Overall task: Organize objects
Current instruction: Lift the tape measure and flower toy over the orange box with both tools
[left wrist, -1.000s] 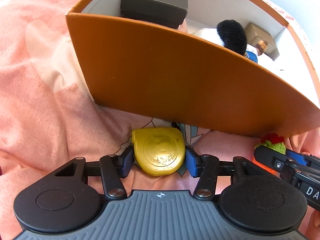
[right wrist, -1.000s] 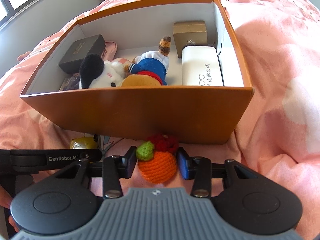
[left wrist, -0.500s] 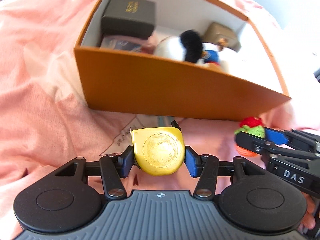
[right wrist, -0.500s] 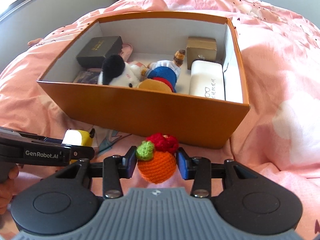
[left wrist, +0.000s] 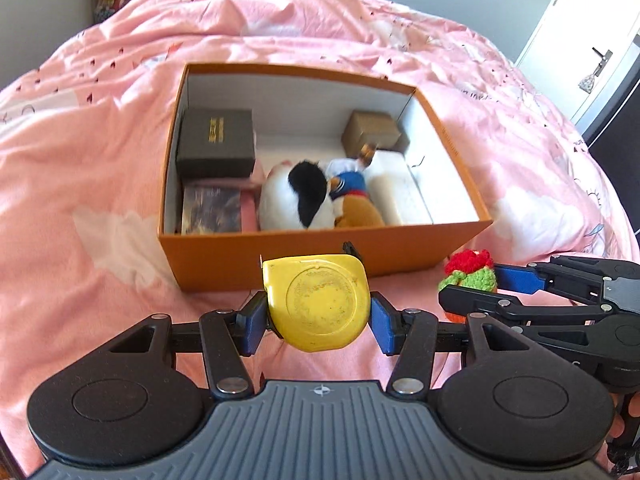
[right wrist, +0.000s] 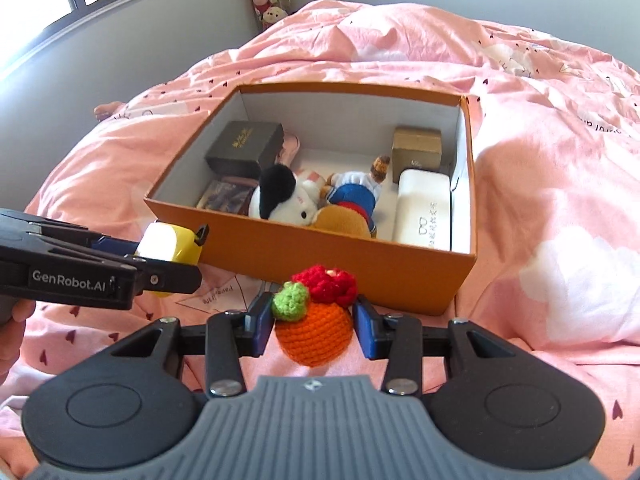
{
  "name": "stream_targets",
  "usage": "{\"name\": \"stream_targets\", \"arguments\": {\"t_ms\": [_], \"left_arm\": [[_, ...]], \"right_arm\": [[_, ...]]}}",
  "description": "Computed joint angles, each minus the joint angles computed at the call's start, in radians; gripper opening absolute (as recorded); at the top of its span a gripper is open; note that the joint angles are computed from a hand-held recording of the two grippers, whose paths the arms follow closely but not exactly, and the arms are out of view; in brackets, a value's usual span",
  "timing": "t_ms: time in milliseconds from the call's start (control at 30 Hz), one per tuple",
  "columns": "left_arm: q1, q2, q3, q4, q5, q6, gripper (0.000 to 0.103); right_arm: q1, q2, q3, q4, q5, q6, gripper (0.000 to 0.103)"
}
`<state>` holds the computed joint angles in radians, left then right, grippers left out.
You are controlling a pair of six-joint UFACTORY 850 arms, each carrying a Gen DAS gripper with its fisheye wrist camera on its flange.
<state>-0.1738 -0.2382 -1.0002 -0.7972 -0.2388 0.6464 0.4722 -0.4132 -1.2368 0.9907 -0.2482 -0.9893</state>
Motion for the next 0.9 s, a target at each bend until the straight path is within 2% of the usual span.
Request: {"name": "stream_targets", "arguments": {"t_ms": [233,500,700,900], "left_arm": [[-0.012,0.019,-0.025,0.038,0.015,-0.004,0.061],[0.005,-0.009,-0.093,-0.122,-0.002,0.199,0.060],[0.033,-0.068,-0.190,-0.232,-0.046,0.344,0.060],[0.048,-0.183,-0.339,-0.141,-0.116,0.325,0.061]], "right_arm": [[-0.020,0.037,-0.013,0.093,-0.041,-0.092,0.044],[-0.014,0.032,-0.071,0.132,-0.020,-0.210,0.044],[-0.029,-0.029,-0.183,0.120,-0.061,-0.187,0.044],[-0.052,-0.157,-0.379,0.012,-0.168,-0.047,0.044]]}}
